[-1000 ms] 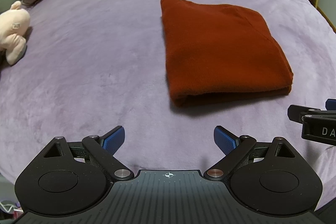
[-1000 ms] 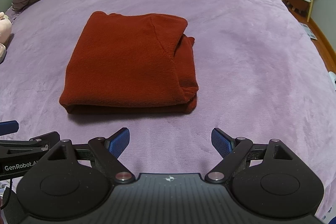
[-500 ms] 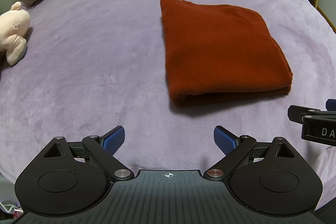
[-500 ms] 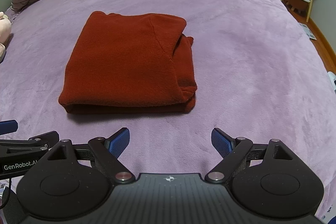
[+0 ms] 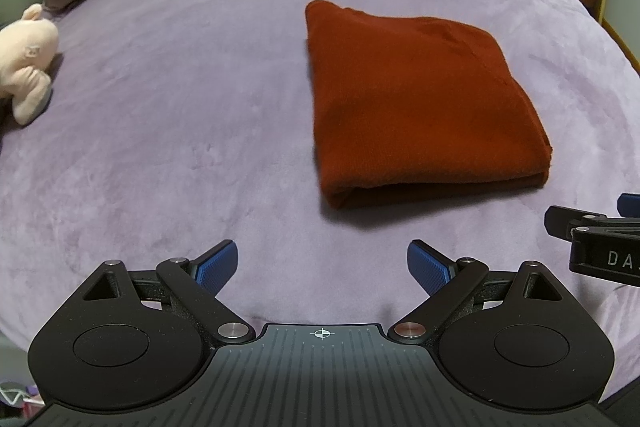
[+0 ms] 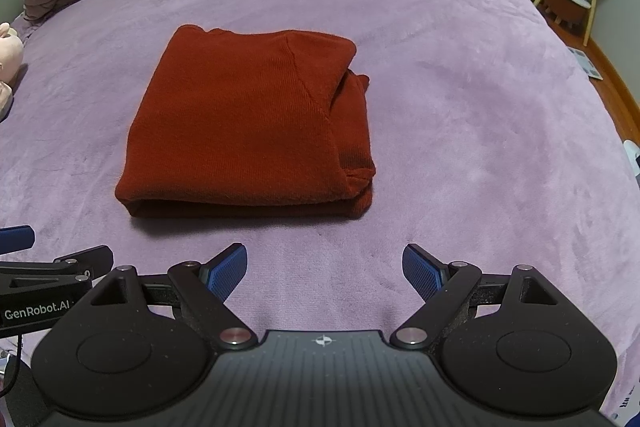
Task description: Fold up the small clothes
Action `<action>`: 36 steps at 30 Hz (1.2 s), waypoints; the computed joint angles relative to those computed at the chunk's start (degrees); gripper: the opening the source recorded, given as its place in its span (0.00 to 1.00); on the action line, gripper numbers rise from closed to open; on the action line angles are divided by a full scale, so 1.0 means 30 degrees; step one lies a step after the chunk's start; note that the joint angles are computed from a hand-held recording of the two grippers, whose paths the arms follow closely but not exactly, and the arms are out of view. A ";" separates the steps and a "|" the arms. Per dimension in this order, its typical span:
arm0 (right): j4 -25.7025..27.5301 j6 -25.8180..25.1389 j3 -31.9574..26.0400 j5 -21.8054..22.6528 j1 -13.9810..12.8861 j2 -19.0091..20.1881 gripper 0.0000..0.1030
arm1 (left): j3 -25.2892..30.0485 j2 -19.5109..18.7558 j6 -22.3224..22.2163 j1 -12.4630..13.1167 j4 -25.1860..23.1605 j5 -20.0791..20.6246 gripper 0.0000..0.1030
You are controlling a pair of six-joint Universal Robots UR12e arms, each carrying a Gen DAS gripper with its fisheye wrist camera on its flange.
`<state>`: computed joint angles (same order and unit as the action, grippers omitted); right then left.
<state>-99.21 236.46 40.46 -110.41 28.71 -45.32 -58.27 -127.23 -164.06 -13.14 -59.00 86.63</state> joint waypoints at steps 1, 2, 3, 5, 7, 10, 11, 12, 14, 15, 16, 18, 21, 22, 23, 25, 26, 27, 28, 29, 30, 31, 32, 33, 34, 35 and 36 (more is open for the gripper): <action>0.0024 0.0003 -0.0043 -0.0036 0.0009 0.0015 0.83 | -0.0002 0.0004 -0.0005 -0.0002 0.0002 -0.0013 0.93; 0.0044 -0.0020 -0.0062 -0.0051 0.0010 0.0016 0.83 | -0.0009 0.0013 -0.0019 -0.0011 0.0005 -0.0006 0.93; 0.0068 -0.0028 -0.0073 -0.0072 0.0011 0.0013 0.83 | -0.0009 0.0013 -0.0019 -0.0011 0.0005 -0.0006 0.93; 0.0061 -0.0042 -0.0077 -0.0102 0.0012 0.0014 0.83 | -0.0016 0.0020 0.0000 -0.0010 0.0008 -0.0035 0.93; 0.0048 -0.0066 -0.0061 -0.0099 0.0007 0.0004 0.83 | -0.0008 0.0024 0.0050 -0.0027 0.0026 -0.0026 0.93; 0.0039 -0.0074 -0.0060 -0.0097 0.0004 0.0005 0.83 | -0.0031 0.0048 0.0149 -0.0040 0.0147 -0.0033 0.93; 0.0076 -0.0059 -0.0076 -0.0089 0.0002 0.0011 0.83 | -0.0039 0.0055 0.0171 -0.0041 0.0178 -0.0042 0.93; 0.0090 -0.0040 -0.0093 -0.0094 0.0004 0.0018 0.83 | -0.0041 0.0055 0.0180 -0.0042 0.0210 -0.0045 0.93; 0.0096 -0.0053 -0.0089 -0.0076 -0.0004 0.0016 0.83 | -0.0046 0.0057 0.0159 -0.0049 0.0213 -0.0058 0.93; 0.0134 -0.0043 -0.0111 -0.0064 -0.0007 0.0022 0.83 | -0.0011 0.0040 0.0137 -0.0043 0.0160 -0.0095 0.93; 0.0159 -0.0033 -0.0141 -0.0063 -0.0004 0.0032 0.83 | -0.0028 0.0043 0.0097 -0.0036 0.0161 -0.0137 0.93; 0.0191 -0.0030 -0.0164 -0.0039 -0.0006 0.0046 0.83 | 0.0037 0.0011 0.0014 -0.0026 0.0078 -0.0183 0.93; 0.0231 -0.0012 -0.0158 0.0014 -0.0015 0.0048 0.83 | 0.0090 -0.0024 -0.0022 -0.0034 0.0048 -0.0172 0.93; 0.0213 -0.0020 -0.0130 0.0023 -0.0022 0.0037 0.83 | 0.0093 -0.0028 0.0001 -0.0027 0.0051 -0.0193 0.93; 0.0213 -0.0020 -0.0130 0.0023 -0.0022 0.0037 0.83 | 0.0120 -0.0044 0.0003 -0.0022 0.0020 -0.0228 0.93; 0.0161 -0.0030 -0.0088 0.0049 -0.0029 0.0022 0.83 | 0.0140 -0.0054 -0.0055 -0.0006 -0.0037 -0.0316 0.92; 0.0137 -0.0029 -0.0063 0.0061 -0.0035 0.0014 0.83 | 0.0165 -0.0071 -0.0083 -0.0002 -0.0061 -0.0348 0.92; 0.0125 -0.0030 -0.0049 0.0072 -0.0041 0.0011 0.83 | 0.0193 -0.0092 -0.0110 0.0001 -0.0076 -0.0374 0.92; 0.0159 -0.0023 -0.0077 0.0068 -0.0036 0.0021 0.83 | 0.0210 -0.0108 -0.0130 0.0000 -0.0080 -0.0393 0.92; 0.0185 -0.0007 -0.0087 0.0085 -0.0041 0.0027 0.83 | 0.0235 -0.0126 -0.0131 0.0002 -0.0098 -0.0418 0.92; 0.0151 -0.0006 -0.0023 0.0107 -0.0053 0.0001 0.83 | 0.0240 -0.0130 -0.0120 0.0007 -0.0112 -0.0471 0.92; 0.0115 -0.0009 0.0021 0.0131 -0.0063 -0.0011 0.83 | 0.0240 -0.0132 -0.0108 0.0019 -0.0140 -0.0557 0.92; 0.0117 0.0006 0.0031 0.0154 -0.0068 -0.0012 0.83 | 0.0233 -0.0131 -0.0131 0.0021 -0.0150 -0.0609 0.92; 0.0115 0.0019 0.0033 0.0172 -0.0071 -0.0009 0.83 | 0.0243 -0.0144 -0.0126 0.0021 -0.0143 -0.0641 0.92; 0.0088 0.0017 0.0054 0.0191 -0.0075 -0.0015 0.83 | 0.0216 -0.0138 -0.0129 0.0000 -0.0095 -0.0644 0.92; 0.0067 0.0004 0.0085 0.0211 -0.0086 -0.0028 0.83 | 0.0188 -0.0137 -0.0076 0.0000 -0.0028 -0.0699 0.92; 0.0064 0.0005 0.0090 0.0208 -0.0088 -0.0027 0.83 | 0.0119 -0.0114 -0.0036 -0.0002 0.0083 -0.0742 0.92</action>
<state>-99.01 236.47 40.73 -109.79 28.45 -45.40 -57.91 -127.57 -164.17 -13.15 -58.75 84.40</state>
